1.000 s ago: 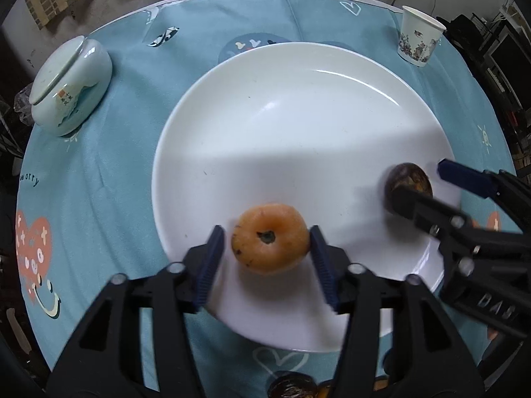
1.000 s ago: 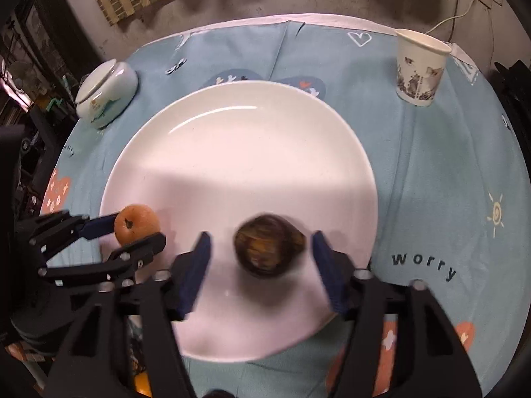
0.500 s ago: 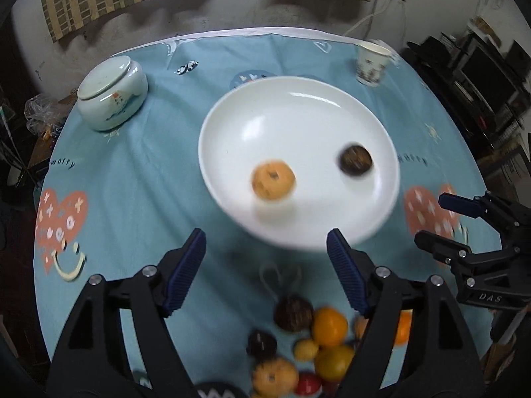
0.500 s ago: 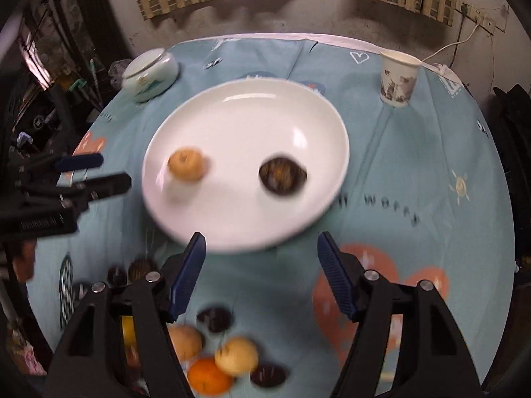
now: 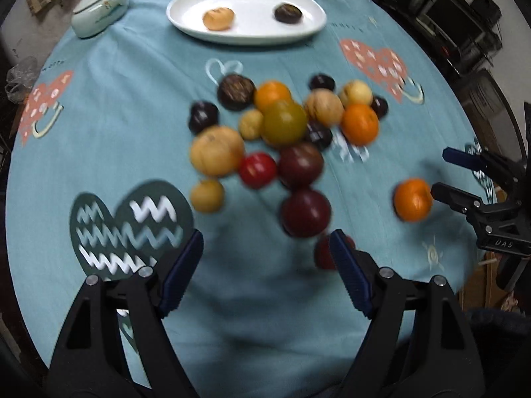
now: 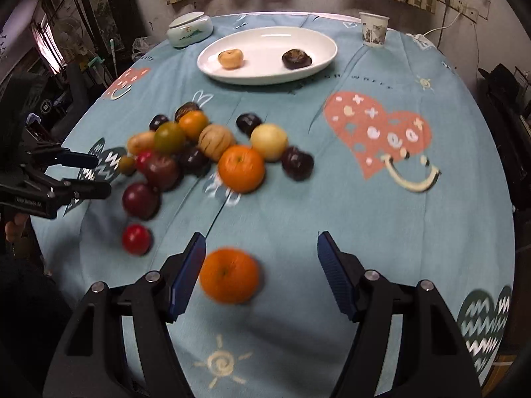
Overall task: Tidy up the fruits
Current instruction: 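Grasp a small red tomato with the left gripper while the right grasps a mandarin orange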
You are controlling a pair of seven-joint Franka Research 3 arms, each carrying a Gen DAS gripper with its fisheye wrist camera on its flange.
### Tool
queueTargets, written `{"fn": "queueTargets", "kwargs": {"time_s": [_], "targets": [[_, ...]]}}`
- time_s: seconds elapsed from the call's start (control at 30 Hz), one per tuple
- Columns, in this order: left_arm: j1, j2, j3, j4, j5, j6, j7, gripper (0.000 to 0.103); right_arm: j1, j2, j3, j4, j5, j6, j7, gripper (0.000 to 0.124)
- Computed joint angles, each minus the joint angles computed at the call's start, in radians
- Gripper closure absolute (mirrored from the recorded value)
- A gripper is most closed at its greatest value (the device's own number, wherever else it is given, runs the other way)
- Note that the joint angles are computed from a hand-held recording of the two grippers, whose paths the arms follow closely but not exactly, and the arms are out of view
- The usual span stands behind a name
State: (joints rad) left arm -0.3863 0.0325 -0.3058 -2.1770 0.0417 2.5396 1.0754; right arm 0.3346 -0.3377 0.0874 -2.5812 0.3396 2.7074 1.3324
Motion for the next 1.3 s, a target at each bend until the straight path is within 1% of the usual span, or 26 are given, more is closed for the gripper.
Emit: {"fn": "queueTargets", "kwargs": {"time_s": [0.2, 0.27, 0.4, 0.63, 0.73, 0.8, 0.83, 0.87, 0.9, 0.93, 0.97, 1.0, 1.3], "targets": [[-0.023, 0.007, -0.019, -0.007, -0.058, -0.015, 0.049, 0.023, 0.018, -0.054, 0.002, -0.065, 0.018, -0.017, -0.003, 0.054], [-0.029, 0.022, -0.023, 0.004, -0.056, -0.012, 0.047, 0.023, 0.015, -0.059, 0.010, -0.077, 0.006, -0.022, 0.005, 0.054], [-0.033, 0.053, -0.030, 0.025, -0.087, 0.003, 0.059, 0.023, 0.024, -0.072, 0.004, -0.092, 0.010, -0.033, 0.001, 0.054], [-0.040, 0.097, -0.036, 0.056, -0.077, 0.007, 0.013, 0.023, 0.037, -0.100, -0.006, -0.115, 0.031, -0.034, -0.020, 0.054], [-0.043, 0.112, -0.034, 0.067, -0.058, 0.003, -0.026, 0.026, 0.041, -0.099, -0.010, -0.111, 0.038, -0.030, -0.037, 0.054], [-0.043, 0.115, -0.034, 0.068, -0.051, 0.008, -0.044, 0.032, 0.045, -0.091, -0.012, -0.104, 0.043, -0.026, -0.050, 0.054], [-0.042, 0.118, -0.034, 0.068, -0.048, 0.011, -0.052, 0.041, 0.046, -0.087, -0.011, -0.100, 0.044, -0.025, -0.056, 0.054], [-0.040, 0.121, -0.036, 0.068, -0.054, 0.014, -0.052, 0.056, 0.048, -0.081, -0.013, -0.095, 0.047, -0.023, -0.064, 0.054], [-0.038, 0.128, -0.037, 0.074, -0.059, 0.008, -0.055, 0.064, 0.050, -0.074, -0.014, -0.090, 0.049, -0.024, -0.072, 0.054], [-0.037, 0.127, -0.037, 0.069, -0.060, 0.015, -0.060, 0.065, 0.049, -0.071, -0.012, -0.087, 0.049, -0.023, -0.075, 0.054], [-0.035, 0.124, -0.039, 0.066, -0.065, 0.023, -0.058, 0.071, 0.050, -0.064, -0.011, -0.083, 0.050, -0.021, -0.081, 0.054], [-0.033, 0.121, -0.043, 0.062, -0.075, 0.031, -0.050, 0.072, 0.050, -0.057, -0.011, -0.078, 0.050, -0.024, -0.085, 0.054], [-0.038, 0.048, -0.032, -0.001, -0.042, 0.022, -0.100, 0.072, 0.035, 0.009, -0.001, -0.041, 0.047, -0.004, -0.078, 0.054]]}}
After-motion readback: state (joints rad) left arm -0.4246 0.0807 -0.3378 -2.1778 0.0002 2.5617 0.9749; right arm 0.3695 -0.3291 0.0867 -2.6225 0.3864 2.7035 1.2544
